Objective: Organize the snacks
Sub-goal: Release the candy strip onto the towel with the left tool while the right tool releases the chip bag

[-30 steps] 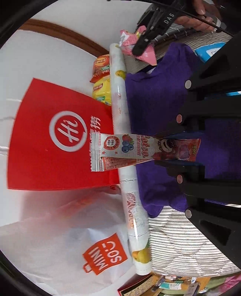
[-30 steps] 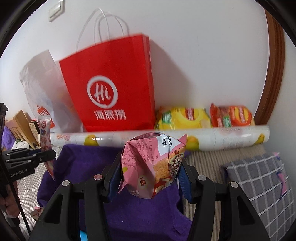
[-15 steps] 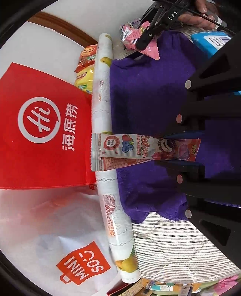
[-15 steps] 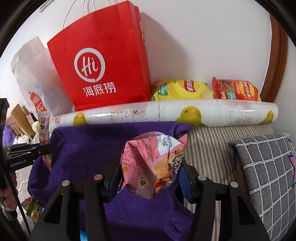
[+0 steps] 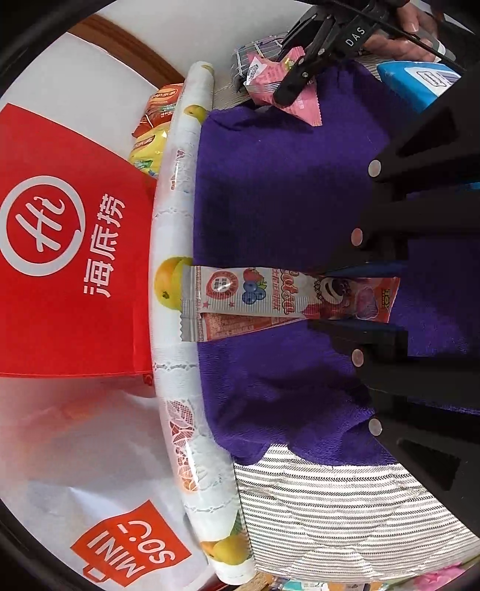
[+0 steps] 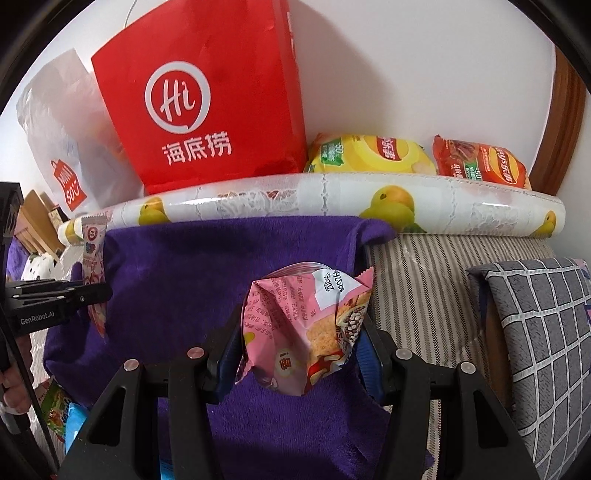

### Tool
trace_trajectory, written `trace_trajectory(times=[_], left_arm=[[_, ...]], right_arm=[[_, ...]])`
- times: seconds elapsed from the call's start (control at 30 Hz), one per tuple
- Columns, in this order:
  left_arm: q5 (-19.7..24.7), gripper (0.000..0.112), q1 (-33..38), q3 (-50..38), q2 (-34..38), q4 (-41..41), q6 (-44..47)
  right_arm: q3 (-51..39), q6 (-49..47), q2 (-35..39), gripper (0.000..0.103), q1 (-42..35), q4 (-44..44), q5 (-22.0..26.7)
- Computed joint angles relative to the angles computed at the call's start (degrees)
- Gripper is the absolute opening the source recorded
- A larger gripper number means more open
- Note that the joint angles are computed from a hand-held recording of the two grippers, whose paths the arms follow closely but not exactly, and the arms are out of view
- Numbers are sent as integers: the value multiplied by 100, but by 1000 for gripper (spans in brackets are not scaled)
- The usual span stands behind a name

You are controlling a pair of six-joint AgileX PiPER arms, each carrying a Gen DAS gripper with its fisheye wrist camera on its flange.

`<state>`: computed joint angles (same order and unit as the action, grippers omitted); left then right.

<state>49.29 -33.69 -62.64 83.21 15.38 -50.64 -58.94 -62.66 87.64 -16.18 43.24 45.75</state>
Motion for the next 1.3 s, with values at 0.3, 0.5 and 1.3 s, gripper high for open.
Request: trace_trajectory(times=[0.3,0.5,1.3], left_arm=[[28,22,95,-73,96,-161,160],[96,22,66,-162,153,-91,133],[1624,55,-1532,-1145,-828,1362,-961]], right_arm=[[96,41,-12,56,191,-201,-176],[60,-8,-100,69,152,-205,-20],[358,270,-2464,74,-1536,350,1881]])
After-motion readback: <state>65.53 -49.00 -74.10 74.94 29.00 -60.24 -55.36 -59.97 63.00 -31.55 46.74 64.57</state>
